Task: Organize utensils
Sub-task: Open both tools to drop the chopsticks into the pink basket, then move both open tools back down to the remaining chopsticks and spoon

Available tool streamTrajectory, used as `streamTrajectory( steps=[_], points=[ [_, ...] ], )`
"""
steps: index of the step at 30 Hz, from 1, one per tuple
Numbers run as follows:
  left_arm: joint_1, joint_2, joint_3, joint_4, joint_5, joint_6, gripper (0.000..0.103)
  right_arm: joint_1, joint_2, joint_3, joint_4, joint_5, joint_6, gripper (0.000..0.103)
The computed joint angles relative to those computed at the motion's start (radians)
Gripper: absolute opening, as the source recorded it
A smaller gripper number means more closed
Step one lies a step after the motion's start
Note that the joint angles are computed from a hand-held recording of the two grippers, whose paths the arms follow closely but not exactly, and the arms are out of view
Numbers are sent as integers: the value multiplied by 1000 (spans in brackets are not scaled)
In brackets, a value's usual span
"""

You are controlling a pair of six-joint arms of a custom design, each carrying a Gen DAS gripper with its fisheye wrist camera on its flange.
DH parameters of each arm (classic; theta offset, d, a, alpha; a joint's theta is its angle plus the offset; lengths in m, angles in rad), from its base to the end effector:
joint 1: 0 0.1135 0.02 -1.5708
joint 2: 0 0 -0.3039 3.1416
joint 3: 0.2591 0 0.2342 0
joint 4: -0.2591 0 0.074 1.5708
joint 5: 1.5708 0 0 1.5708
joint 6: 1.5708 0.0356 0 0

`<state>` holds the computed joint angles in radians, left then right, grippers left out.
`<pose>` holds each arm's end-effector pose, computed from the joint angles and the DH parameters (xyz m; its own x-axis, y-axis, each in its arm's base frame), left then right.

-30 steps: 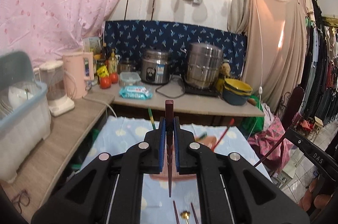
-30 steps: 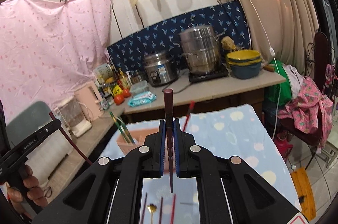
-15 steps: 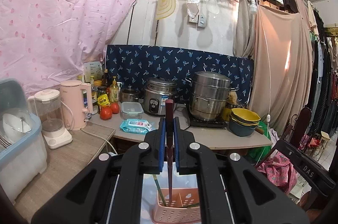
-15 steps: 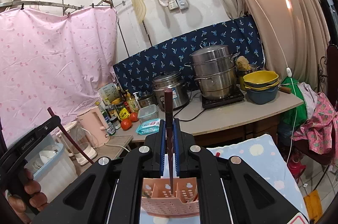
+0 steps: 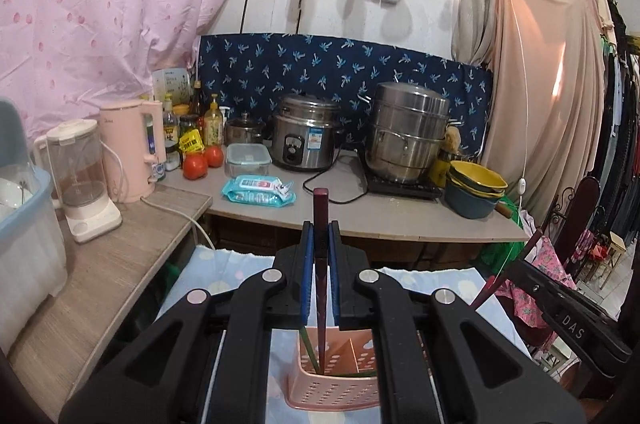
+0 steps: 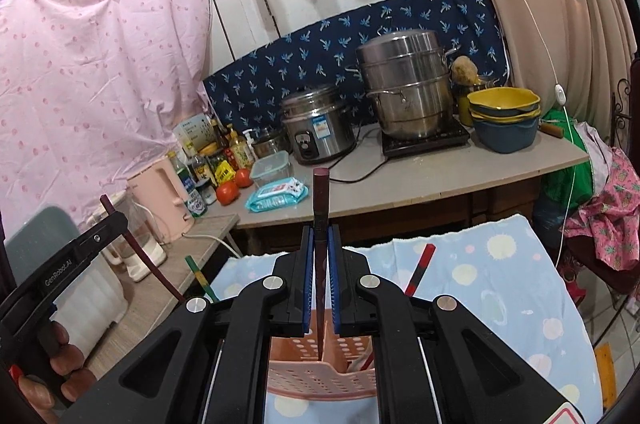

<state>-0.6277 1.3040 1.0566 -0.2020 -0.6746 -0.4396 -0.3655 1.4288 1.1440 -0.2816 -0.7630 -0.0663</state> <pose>0.2282 -0.1381 0.3652 -0.3196 -0.1787 -0.9305 -0.1466 0.9795 -0.1378 0.2846 -0.0826 0.3548 -0.4811 0.1328 -0.8666 -0.3189 0.8942 0.3141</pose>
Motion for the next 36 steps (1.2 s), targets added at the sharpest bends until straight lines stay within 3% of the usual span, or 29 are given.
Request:
streamTrajectory(
  steps=[3, 5, 6, 7, 8, 18, 25, 32, 36],
  points=[
    [4, 7, 0, -10, 12, -15, 7, 4, 6, -7, 1, 4, -10, 8],
    [5, 5, 0, -24, 9, -35, 21, -1, 1, -20, 19, 14, -4, 16],
    [0, 0, -6, -19, 0, -40, 35, -5, 1, -21, 23, 13, -2, 24],
    [-9, -4, -14, -14, -22, -45, 43, -8, -1, -22, 27, 12, 2, 29],
    [-13, -8, -20, -8, -33, -42, 43, -13, -4, -24, 31, 10, 5, 33],
    [-72, -33, -31, -82, -77, -91, 44, -58, -46, -41, -16, -30, -42, 33],
    [-140, -66, -75, -144, -120, -168, 44, -107, -109, -102, -97, -62, -150, 34],
    [-267, -107, -151, -262, -199, -324, 43, -166, -214, -225, -175, -63, -326, 34],
    [-354, -117, -195, -355, -226, -459, 43, -238, -244, -284, -295, -96, -469, 34]
  ],
)
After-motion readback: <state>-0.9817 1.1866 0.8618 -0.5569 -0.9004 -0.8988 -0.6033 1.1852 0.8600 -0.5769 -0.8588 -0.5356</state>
